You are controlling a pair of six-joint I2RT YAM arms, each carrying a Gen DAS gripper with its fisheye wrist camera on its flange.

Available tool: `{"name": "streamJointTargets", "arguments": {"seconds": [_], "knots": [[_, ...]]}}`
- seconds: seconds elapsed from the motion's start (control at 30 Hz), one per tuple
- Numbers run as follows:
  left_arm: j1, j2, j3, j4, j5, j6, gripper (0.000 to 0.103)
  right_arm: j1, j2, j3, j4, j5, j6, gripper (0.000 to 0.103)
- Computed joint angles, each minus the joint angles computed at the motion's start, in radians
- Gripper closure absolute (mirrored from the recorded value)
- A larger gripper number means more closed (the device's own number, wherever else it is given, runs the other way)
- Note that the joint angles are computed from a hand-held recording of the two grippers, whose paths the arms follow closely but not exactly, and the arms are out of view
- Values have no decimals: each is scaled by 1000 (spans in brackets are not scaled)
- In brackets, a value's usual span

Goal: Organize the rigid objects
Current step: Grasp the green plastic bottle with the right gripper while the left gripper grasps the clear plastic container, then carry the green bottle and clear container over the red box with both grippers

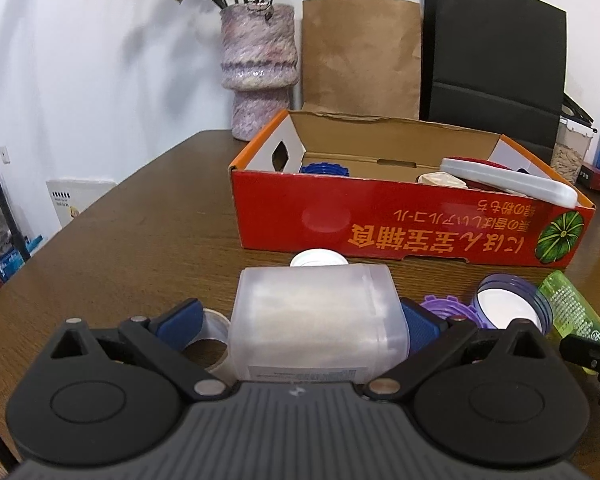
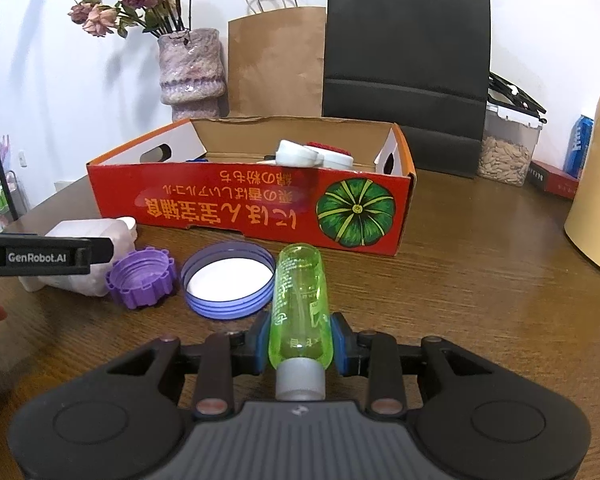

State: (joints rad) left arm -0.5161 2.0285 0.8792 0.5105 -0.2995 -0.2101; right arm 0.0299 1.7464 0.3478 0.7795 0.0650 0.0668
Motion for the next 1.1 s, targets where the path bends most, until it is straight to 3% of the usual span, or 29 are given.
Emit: {"name": "streamJointTargets", "arguments": {"seconds": [0.17, 0.3, 0.5, 0.8, 1.1], "knots": [[18, 8, 18, -26, 27, -11, 2, 13, 3, 5, -8, 21, 18, 73], [25, 20, 40, -51, 40, -11, 10, 23, 7, 14, -16, 40, 31, 73], [20, 15, 27, -28, 43, 11, 15, 36, 26, 48, -40, 65, 59, 72], [19, 9, 15, -14, 50, 27, 16, 47, 51, 85, -52, 90, 86, 72], [20, -20, -27, 28, 66, 37, 18, 49, 21, 36, 15, 84, 88, 73]]}}
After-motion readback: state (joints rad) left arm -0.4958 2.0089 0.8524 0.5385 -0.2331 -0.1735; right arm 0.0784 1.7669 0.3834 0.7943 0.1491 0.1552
